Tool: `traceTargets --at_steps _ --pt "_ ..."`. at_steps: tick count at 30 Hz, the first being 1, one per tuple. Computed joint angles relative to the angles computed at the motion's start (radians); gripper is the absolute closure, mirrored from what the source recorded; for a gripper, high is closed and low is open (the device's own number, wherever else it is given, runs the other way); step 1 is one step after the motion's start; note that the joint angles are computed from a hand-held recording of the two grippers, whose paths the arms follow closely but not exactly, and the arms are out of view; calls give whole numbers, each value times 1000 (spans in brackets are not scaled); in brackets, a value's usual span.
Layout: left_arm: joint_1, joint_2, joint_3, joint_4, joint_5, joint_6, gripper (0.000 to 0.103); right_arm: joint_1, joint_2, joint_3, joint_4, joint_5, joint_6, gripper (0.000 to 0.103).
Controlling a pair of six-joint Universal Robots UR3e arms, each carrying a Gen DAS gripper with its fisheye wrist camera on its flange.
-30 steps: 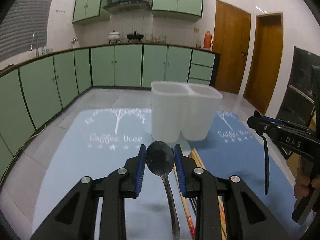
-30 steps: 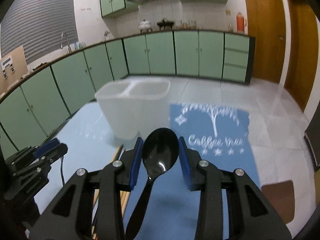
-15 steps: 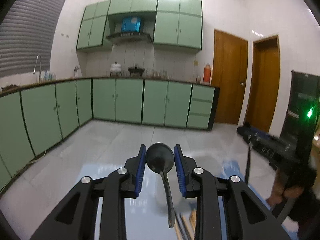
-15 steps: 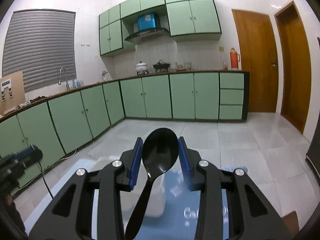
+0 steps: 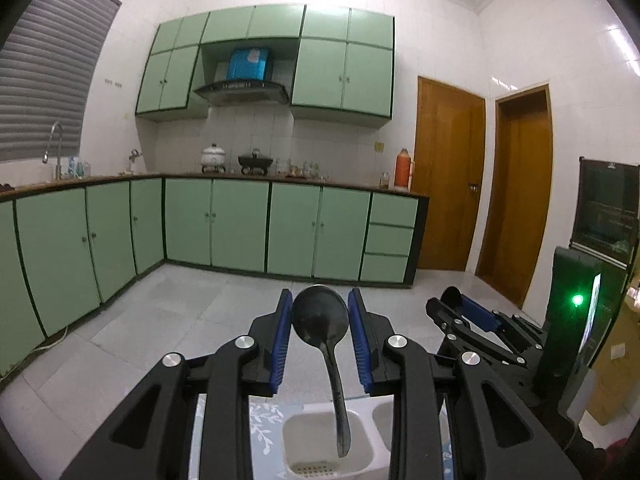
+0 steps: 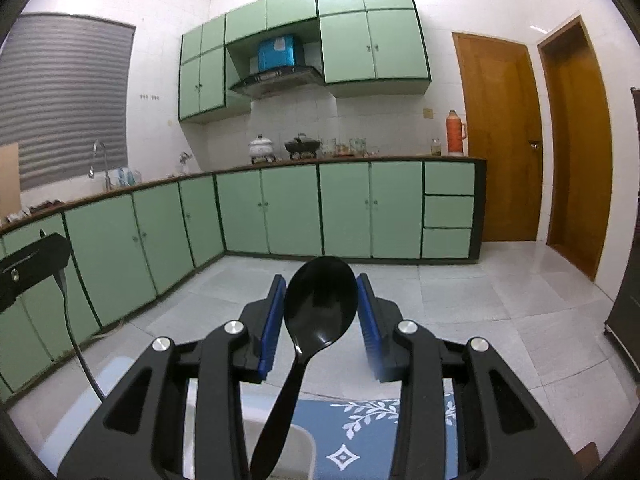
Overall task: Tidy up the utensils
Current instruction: 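Carry both spoons into the white utensil holder and open both tools, then lower the left tool and grasp a red-patterned chopstick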
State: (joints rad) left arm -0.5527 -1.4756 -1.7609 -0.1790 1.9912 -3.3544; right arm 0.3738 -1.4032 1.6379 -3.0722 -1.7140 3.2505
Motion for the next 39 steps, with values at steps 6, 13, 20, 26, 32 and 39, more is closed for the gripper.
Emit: traceTargets --at_steps 6,13,20,26,32,39 --pt "44 -22 -89 11 -68 -33 75 -4 4 90 -26 38 18 69" --pt "52 6 -153 -3 -81 -58 72 -12 -65 182 10 106 30 61" --pt "-2 96 -198 -68 -14 -102 61 -37 -245 297 79 124 68 46" --pt "-155 247 -273 -240 119 -230 48 -69 -559 515 231 163 81 32" --pt "-412 340 -327 -532 244 -490 38 31 -896 674 546 103 143 24" --pt "-675 332 -334 -845 233 -855 37 324 -1045 721 809 -82 378 22"
